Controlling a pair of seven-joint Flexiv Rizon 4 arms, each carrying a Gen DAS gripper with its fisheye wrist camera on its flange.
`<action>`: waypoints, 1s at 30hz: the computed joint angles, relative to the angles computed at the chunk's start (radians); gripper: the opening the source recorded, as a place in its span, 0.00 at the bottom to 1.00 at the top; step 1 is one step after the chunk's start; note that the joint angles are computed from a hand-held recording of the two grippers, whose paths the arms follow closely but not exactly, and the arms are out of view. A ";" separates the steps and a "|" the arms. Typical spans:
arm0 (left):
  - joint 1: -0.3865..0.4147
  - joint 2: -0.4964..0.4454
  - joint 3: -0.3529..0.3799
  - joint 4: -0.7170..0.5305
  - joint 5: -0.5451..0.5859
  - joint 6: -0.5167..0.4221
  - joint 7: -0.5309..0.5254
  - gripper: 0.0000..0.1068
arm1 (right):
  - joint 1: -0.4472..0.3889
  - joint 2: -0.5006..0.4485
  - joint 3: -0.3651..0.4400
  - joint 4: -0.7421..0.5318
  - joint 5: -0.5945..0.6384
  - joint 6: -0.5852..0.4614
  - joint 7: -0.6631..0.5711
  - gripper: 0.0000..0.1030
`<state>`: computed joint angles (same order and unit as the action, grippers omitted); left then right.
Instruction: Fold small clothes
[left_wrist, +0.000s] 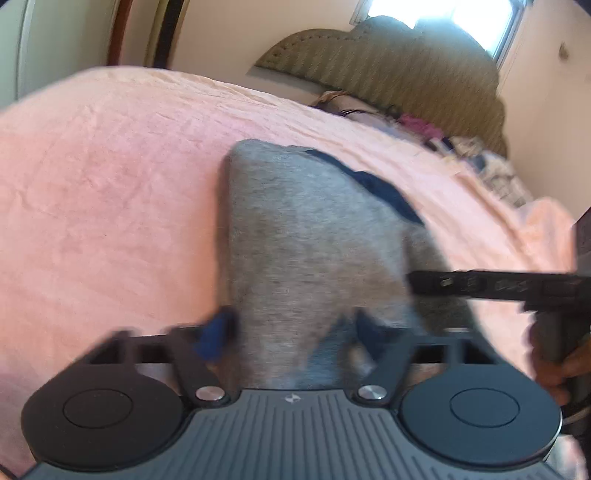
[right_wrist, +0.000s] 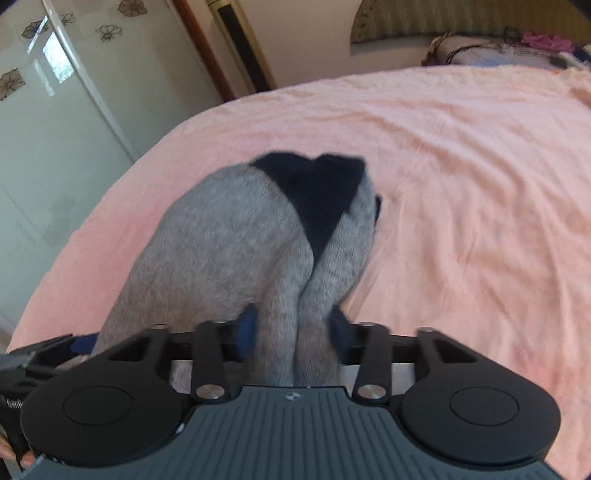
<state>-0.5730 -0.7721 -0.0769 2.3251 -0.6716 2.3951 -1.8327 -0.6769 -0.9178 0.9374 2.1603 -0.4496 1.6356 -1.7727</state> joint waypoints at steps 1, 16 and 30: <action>-0.034 0.014 0.023 -0.001 -0.039 -0.035 0.021 0.29 | 0.004 0.015 -0.005 0.007 -0.004 0.005 -0.005 0.36; 0.119 0.026 -0.164 -0.025 -0.106 0.035 0.323 0.94 | 0.016 0.022 0.016 -0.017 -0.037 0.066 0.109 0.78; 0.748 -0.196 -0.345 -0.051 1.026 -0.022 -0.506 0.16 | -0.278 -0.296 0.319 -0.209 0.182 -0.637 -0.002 0.35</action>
